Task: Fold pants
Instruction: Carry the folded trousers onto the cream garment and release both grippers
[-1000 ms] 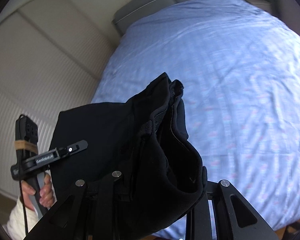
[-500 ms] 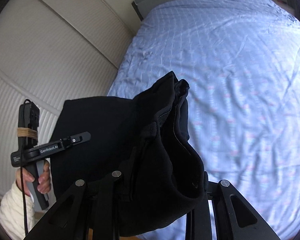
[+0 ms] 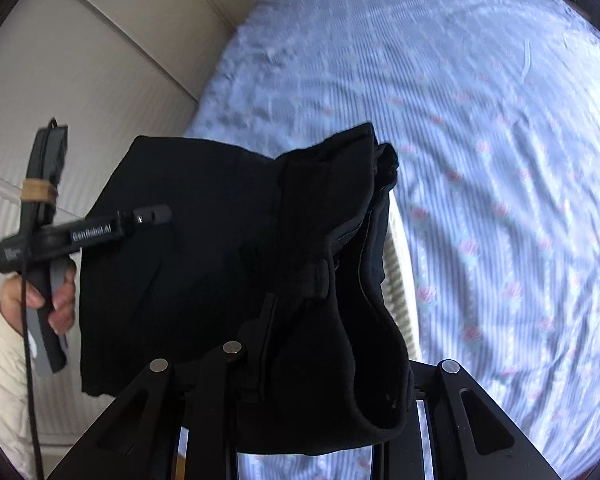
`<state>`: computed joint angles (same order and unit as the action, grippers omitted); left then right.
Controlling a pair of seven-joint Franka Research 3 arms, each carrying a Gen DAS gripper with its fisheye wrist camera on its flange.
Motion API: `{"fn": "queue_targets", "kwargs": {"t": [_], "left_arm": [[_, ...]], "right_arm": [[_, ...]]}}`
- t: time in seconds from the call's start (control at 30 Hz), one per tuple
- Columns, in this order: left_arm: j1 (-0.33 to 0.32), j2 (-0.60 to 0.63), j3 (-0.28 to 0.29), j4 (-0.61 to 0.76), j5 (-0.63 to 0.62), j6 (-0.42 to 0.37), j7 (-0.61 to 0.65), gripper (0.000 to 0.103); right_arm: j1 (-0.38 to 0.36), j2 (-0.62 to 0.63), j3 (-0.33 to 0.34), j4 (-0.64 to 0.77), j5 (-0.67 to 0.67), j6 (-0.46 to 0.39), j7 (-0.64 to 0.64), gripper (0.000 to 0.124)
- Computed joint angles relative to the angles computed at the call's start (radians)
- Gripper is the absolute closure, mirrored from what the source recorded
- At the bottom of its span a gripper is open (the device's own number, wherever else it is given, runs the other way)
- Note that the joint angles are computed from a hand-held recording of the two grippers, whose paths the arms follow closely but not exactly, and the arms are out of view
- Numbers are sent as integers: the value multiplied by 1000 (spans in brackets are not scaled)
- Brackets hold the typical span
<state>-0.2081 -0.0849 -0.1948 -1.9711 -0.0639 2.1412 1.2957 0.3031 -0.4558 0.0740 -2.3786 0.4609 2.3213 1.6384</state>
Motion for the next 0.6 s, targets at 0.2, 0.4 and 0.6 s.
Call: {"fn": "queue_targets", "kwargs": {"t": [0.2,0.4,0.6], "left_arm": [[23,-29,17,-104,-34,6,-52,58],[29,-48,-80,-33,459,-156,-292,37],[-40,-147,-100,-22,610,-251,-391,29]], "right_arm": [[8,59,16,-1,-13,-27,38,96],[-4,29,41,-27,-107,-103,93,80],[-16,-54,8,-30,-107,-232,89,63]]}}
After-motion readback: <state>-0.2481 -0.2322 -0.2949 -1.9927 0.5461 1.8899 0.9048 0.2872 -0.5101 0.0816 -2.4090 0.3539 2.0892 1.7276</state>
